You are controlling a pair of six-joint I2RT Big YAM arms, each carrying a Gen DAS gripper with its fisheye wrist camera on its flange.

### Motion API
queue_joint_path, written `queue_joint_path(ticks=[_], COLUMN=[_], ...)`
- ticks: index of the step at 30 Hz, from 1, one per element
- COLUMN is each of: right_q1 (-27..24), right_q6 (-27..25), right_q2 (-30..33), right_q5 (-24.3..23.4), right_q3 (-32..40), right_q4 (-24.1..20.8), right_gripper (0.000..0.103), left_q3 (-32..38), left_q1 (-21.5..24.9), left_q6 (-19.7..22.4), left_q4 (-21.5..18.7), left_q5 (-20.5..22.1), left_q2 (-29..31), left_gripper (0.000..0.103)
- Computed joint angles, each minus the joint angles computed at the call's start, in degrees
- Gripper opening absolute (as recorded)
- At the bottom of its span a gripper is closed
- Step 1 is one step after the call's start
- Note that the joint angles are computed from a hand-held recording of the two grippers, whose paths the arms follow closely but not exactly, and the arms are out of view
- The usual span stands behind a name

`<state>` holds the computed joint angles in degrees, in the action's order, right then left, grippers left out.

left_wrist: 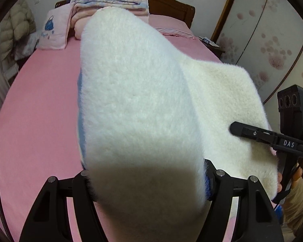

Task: Fold large clothes
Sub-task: 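Carry the bundle with both tools toward the folded jeans stack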

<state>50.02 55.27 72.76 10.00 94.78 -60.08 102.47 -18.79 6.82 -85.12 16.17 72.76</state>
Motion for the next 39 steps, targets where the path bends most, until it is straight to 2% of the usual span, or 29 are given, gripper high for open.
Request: queue_joint_path(ticks=[1,4,7,10,11,13,14,15,16,18,20,22,23,24,26,27,29,31,33,35,36,38,39], right_q1=[-1.7,-7.4,-12.0,-14.8,-15.4,-16.0,-16.2,-16.2,-16.1,-16.1,-15.7,-15.0,-14.1,-13.8,-12.2,-11.7,-10.8,-10.0,-9.3,-8.2,-7.8,-7.9,-7.9], right_q6=[-0.5,-2.6,-4.2,-3.9,-4.1,-5.2,-6.2,-6.4,-6.7,-8.0,-9.3,-10.5,-12.0,-14.0,-17.1,-17.8,-18.1,-16.0,-13.9,-13.1,-12.9,-11.9,-11.1], right_q2=[1.8,8.9,14.6,19.5,21.5,23.6,23.3,22.6,22.3,21.5,21.6,21.7,21.5,21.0,19.5,19.4,19.5,20.2,19.6,21.1,21.8,23.8,24.8], right_q5=[-1.1,-4.8,-8.8,-11.0,-11.2,-11.0,-10.1,-9.2,-8.3,-7.3,-6.0,-2.9,0.5,3.6,9.1,10.4,12.0,12.4,11.6,12.7,13.3,13.0,12.6], right_q3=[1.3,5.7,7.5,8.1,8.5,8.3,6.2,4.6,4.2,3.5,5.8,8.2,9.9,10.8,12.3,13.6,15.6,17.9,17.3,18.7,18.9,19.3,19.7], right_q4=[1.1,5.3,8.6,8.9,7.3,6.4,8.3,9.7,9.7,10.0,6.2,2.0,0.1,-0.5,-1.8,-3.0,-5.0,-7.6,-6.1,-5.6,-5.6,-5.8,-6.1], right_gripper=[0.04,0.04,0.041,0.042,0.043,0.048,0.055,0.068,0.071,0.072,0.072,0.072,0.072,0.072,0.072,0.071,0.066,0.062,0.045,0.034,0.029,0.024,0.022], left_q3=[3.3,10.0,12.5,6.5,4.8,3.3,3.1,3.0,3.2,2.1,-1.9,-3.9,-5.0,-5.9,-6.9,-7.1,-7.3,-7.4,-7.3,-7.3,-5.4,-6.1,-6.3], left_q1=[2.3,4.5,3.8,4.5,4.5,4.9,5.7,6.0,7.2,6.8,6.8,5.2,4.2,3.9,3.6,3.8,5.0,5.4,5.1,4.9,4.4,3.6,3.0], left_q6=[2.1,4.8,3.2,1.1,-0.2,-1.8,-2.4,-2.6,-1.5,-1.1,0.1,0.8,0.8,0.9,-0.1,-0.9,-2.5,-4.7,-5.1,-4.1,-3.7,-2.4,-1.8], left_q4=[-0.5,2.2,5.2,11.3,13.6,15.7,16.4,16.7,17.2,18.6,21.9,23.7,24.7,26.4,28.7,29.6,31.6,32.2,32.3,31.8,31.1,29.8,29.4], left_q5=[1.4,0.4,-1.3,-2.7,-2.8,-1.3,0.6,1.5,1.8,-1.4,-4.6,-9.2,-11.8,-12.5,-13.8,-13.5,-11.7,-10.6,-10.0,-9.4,-9.4,-9.6,-11.0], left_q2=[3.6,12.7,19.9,20.9,21.2,21.8,22.0,22.0,22.8,21.5,19.0,16.3,14.7,13.5,10.8,9.9,8.3,7.1,6.8,7.7,10.2,10.6,11.2], left_gripper=[0.07,0.07,0.071,0.077,0.079,0.085,0.086,0.087,0.09,0.096,0.096,0.096,0.096,0.096,0.093,0.089,0.074,0.059,0.05,0.041,0.036,0.031,0.03])
